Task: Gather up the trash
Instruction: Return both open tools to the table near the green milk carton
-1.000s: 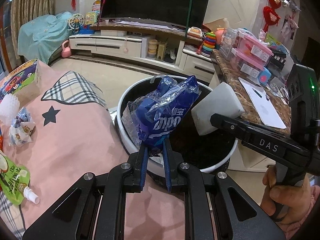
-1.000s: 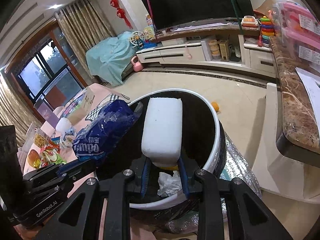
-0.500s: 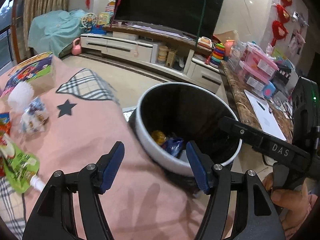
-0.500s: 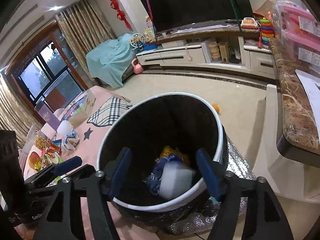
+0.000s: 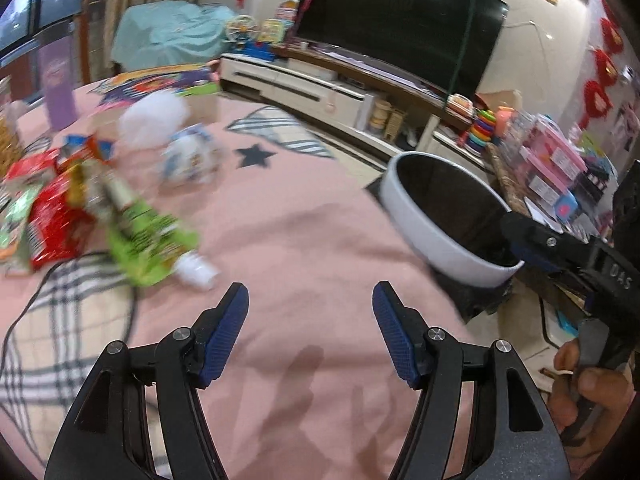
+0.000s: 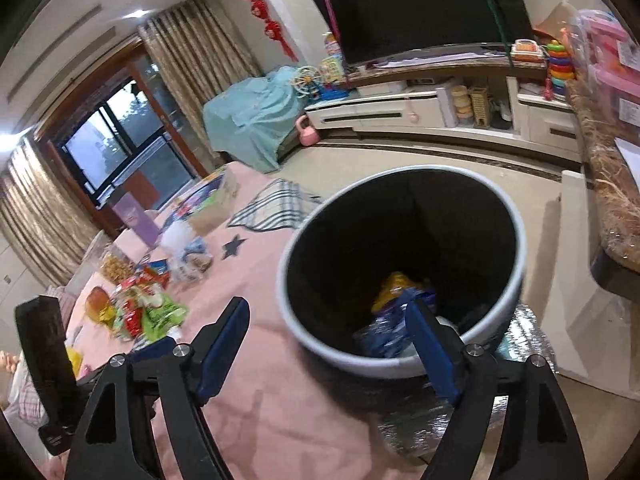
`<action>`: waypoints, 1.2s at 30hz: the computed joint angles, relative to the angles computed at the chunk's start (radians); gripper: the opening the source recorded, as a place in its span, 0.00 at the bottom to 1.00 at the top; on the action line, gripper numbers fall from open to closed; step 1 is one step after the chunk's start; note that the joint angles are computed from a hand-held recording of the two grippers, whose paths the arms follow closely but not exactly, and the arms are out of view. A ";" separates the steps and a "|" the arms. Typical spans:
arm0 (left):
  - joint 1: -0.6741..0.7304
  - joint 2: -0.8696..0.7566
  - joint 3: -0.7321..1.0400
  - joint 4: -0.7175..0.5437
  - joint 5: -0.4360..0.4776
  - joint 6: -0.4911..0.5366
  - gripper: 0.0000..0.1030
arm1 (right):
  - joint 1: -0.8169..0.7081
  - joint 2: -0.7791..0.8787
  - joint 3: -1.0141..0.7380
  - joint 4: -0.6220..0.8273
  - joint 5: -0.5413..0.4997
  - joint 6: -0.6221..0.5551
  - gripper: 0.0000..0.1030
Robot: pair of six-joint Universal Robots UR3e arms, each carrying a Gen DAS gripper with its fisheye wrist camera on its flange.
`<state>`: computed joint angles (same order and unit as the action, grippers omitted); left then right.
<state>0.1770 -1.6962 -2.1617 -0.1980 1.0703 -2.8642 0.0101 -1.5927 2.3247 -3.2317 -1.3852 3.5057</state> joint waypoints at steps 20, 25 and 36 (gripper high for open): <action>0.523 0.254 -0.286 -0.148 -0.146 0.247 0.64 | 0.349 0.360 -0.343 0.015 -0.081 0.053 0.80; 0.583 0.253 -0.274 -0.174 -0.157 0.261 0.65 | 0.398 0.433 -0.447 0.057 -0.086 0.032 0.80; 0.614 0.110 -0.157 -0.148 -0.129 0.229 0.68 | 0.469 0.594 -0.718 0.197 -0.101 -0.044 0.80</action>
<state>0.7907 -1.5865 -2.3187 -0.3462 0.9414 -2.6349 0.4790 -0.9984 1.6064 -3.0350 -1.4862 3.4620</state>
